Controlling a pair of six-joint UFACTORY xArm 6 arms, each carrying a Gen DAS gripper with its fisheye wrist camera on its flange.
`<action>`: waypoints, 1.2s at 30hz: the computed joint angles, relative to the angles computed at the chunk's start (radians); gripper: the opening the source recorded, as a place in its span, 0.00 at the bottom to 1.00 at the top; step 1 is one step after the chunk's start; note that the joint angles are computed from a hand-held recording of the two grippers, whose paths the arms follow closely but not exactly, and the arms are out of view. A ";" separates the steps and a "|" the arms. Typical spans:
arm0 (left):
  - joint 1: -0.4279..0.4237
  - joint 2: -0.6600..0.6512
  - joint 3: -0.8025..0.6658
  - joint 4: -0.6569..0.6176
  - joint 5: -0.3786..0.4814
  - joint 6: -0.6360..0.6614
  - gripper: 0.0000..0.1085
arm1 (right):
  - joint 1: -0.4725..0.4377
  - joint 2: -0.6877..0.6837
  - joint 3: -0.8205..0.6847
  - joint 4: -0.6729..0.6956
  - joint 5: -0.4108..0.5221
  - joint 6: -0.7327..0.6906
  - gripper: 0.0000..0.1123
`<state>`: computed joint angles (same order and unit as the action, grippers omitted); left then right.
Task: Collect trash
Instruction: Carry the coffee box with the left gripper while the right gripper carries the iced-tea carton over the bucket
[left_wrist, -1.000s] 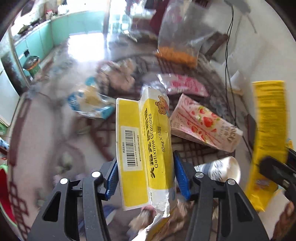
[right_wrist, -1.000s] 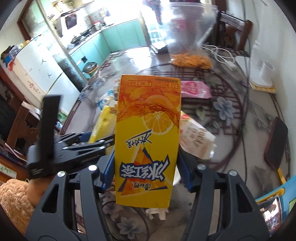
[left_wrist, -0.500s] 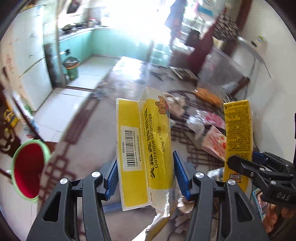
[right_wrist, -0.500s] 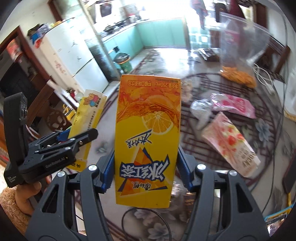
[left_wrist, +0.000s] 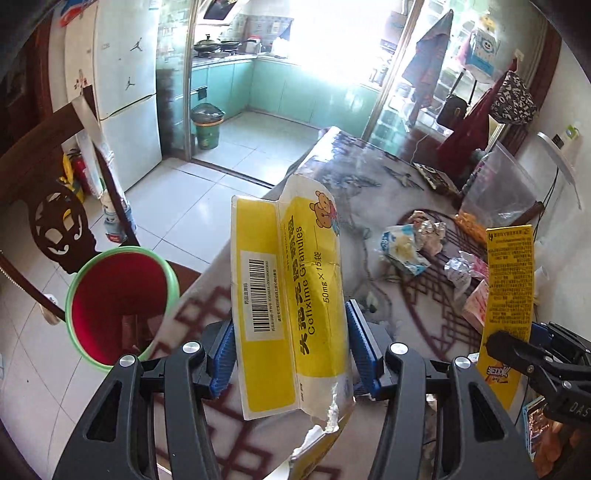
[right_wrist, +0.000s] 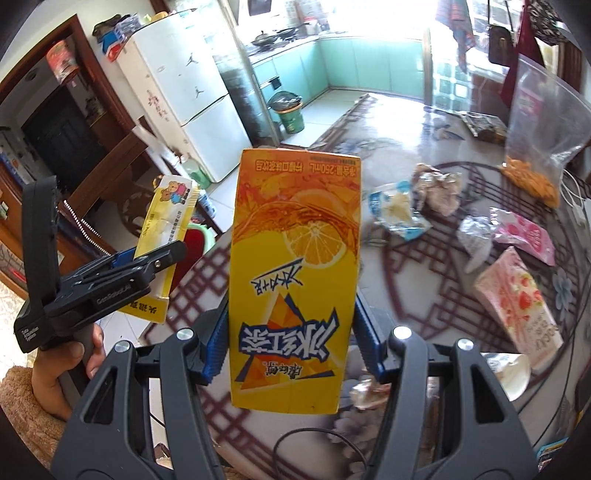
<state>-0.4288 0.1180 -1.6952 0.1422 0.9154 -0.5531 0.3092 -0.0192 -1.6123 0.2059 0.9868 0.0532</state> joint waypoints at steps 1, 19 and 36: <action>0.009 -0.006 0.011 -0.007 -0.003 0.010 0.47 | 0.013 0.007 -0.007 -0.008 0.000 0.014 0.51; 0.196 -0.074 0.112 -0.179 -0.045 0.280 0.47 | 0.189 0.215 -0.253 -0.191 0.031 0.271 0.51; 0.331 -0.096 0.166 -0.284 -0.043 0.411 0.47 | 0.282 0.444 -0.573 -0.261 0.136 0.354 0.51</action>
